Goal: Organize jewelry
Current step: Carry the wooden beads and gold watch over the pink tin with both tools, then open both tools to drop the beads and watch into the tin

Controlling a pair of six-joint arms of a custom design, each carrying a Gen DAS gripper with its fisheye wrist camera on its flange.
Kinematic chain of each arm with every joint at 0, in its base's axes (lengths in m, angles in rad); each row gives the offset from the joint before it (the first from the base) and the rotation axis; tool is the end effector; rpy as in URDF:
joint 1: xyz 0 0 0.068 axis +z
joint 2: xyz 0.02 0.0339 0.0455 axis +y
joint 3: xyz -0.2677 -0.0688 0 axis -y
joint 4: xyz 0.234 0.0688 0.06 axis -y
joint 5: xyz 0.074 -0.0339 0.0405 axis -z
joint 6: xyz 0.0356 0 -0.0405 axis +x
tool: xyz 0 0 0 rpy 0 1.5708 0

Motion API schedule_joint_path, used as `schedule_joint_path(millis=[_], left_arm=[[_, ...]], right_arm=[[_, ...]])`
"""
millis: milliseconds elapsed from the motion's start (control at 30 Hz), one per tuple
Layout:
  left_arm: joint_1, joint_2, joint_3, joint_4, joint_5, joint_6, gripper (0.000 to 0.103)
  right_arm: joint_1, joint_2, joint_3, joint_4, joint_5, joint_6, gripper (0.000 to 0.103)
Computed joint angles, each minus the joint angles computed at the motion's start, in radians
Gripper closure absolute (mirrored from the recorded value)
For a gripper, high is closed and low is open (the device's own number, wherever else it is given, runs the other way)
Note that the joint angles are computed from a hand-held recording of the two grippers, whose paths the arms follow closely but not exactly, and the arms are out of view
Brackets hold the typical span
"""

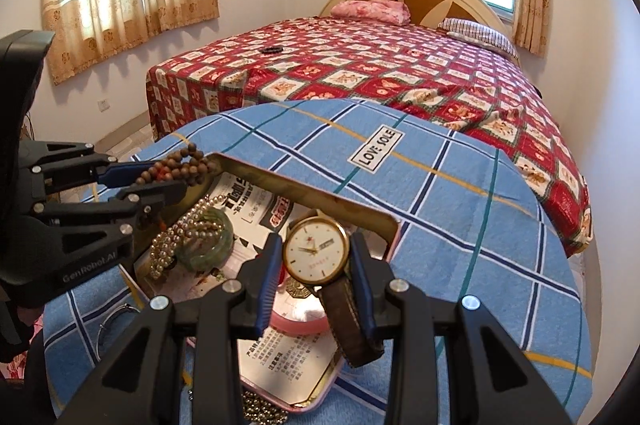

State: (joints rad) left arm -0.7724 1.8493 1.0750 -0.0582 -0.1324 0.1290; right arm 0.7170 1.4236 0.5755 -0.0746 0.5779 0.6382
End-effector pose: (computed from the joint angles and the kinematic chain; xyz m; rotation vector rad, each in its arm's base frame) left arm 0.2729 -0.2593 0.1693 0.9891 2.1851 -0.1425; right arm 0.1961 0.1451 0.1597 0.1383 2.2983 -0.0482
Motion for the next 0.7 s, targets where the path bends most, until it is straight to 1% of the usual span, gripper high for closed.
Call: schedule_joint_path(millis=[200, 700], left_arm=[[0.005, 0.024, 0.003, 0.005, 0.012, 0.004, 0.080], [0.003, 0.070, 0.025, -0.002, 0.002, 0.014, 0.080]], right_arm=[[-0.011, 0.040, -0.004, 0.029, -0.022, -0.003, 0.067], [-0.015, 0.093, 0.010, 0.047, -0.031, -0.006, 0.067]])
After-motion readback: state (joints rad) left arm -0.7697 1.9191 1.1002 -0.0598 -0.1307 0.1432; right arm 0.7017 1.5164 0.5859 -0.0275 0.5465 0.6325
